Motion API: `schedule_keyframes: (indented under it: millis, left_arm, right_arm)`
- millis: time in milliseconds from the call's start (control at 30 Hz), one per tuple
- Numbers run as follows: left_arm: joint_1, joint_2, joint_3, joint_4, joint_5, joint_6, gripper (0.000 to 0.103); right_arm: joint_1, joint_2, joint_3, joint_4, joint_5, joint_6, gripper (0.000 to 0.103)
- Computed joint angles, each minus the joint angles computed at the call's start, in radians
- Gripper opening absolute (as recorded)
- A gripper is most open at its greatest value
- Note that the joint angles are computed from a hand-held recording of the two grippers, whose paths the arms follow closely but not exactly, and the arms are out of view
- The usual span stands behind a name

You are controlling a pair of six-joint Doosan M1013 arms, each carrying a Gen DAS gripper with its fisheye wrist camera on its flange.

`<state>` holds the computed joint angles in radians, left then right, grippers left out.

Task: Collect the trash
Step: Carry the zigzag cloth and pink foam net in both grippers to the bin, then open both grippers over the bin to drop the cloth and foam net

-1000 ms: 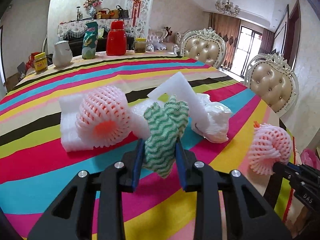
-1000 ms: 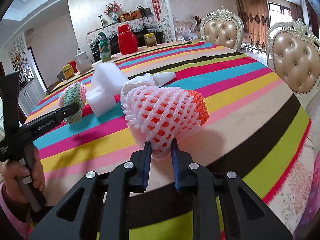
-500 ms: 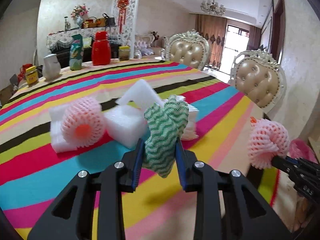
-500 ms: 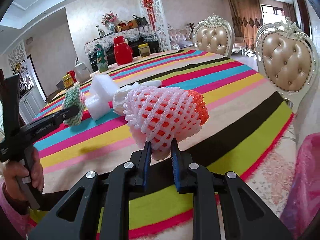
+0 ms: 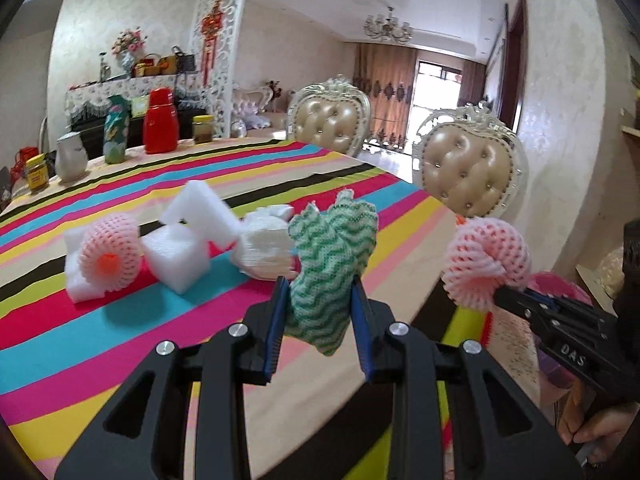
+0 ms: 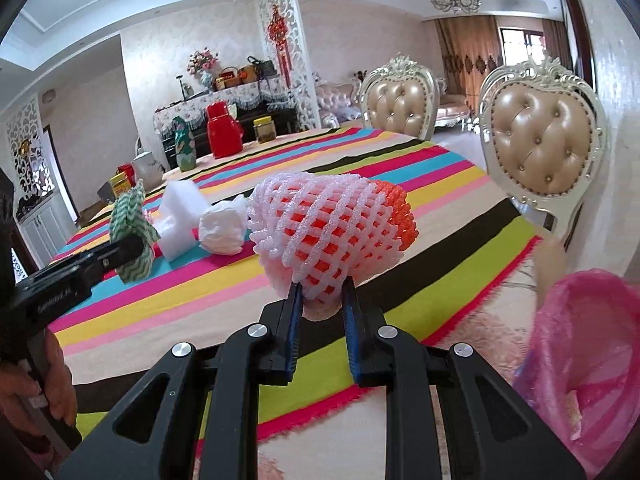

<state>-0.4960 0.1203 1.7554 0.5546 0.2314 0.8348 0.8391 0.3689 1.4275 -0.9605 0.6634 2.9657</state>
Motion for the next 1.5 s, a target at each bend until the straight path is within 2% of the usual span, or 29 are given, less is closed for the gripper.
schedule_keyframes:
  millis: [100, 300, 567, 900, 1000, 1367, 1467, 1500]
  left_arm:
    - [-0.019, 0.001, -0.001, -0.007, -0.008, 0.022, 0.030]
    - [-0.057, 0.019, -0.024, -0.159, -0.015, 0.217, 0.030]
    - [-0.117, 0.058, -0.069, -0.376, -0.033, 0.490, 0.030]
    - [-0.185, 0.130, -0.153, -0.888, -0.005, 1.053, 0.030]
    - [-0.197, 0.162, -0.188, -1.079, 0.045, 1.256, 0.030]
    - [-0.256, 0.240, -0.276, -1.156, 0.133, 1.360, 0.031]
    - [-0.263, 0.263, -0.299, -1.196, 0.166, 1.398, 0.039]
    - [-0.265, 0.268, -0.303, -1.195, 0.170, 1.395, 0.054]
  right_arm:
    - [0.000, -0.016, 0.025, -0.035, 0.006, 0.041, 0.020]
    - [0.003, -0.051, 0.076, -0.103, 0.030, 0.115, 0.020]
    - [0.011, -0.118, 0.165, -0.187, 0.131, 0.232, 0.020]
    - [0.012, -0.210, 0.285, -0.183, 0.292, 0.315, 0.020]
    - [0.007, -0.226, 0.310, -0.169, 0.319, 0.323, 0.020]
    - [-0.020, -0.284, 0.387, -0.115, 0.362, 0.308, 0.020]
    - [-0.025, -0.288, 0.392, -0.097, 0.350, 0.280, 0.022]
    - [-0.025, -0.288, 0.393, -0.095, 0.348, 0.273, 0.025]
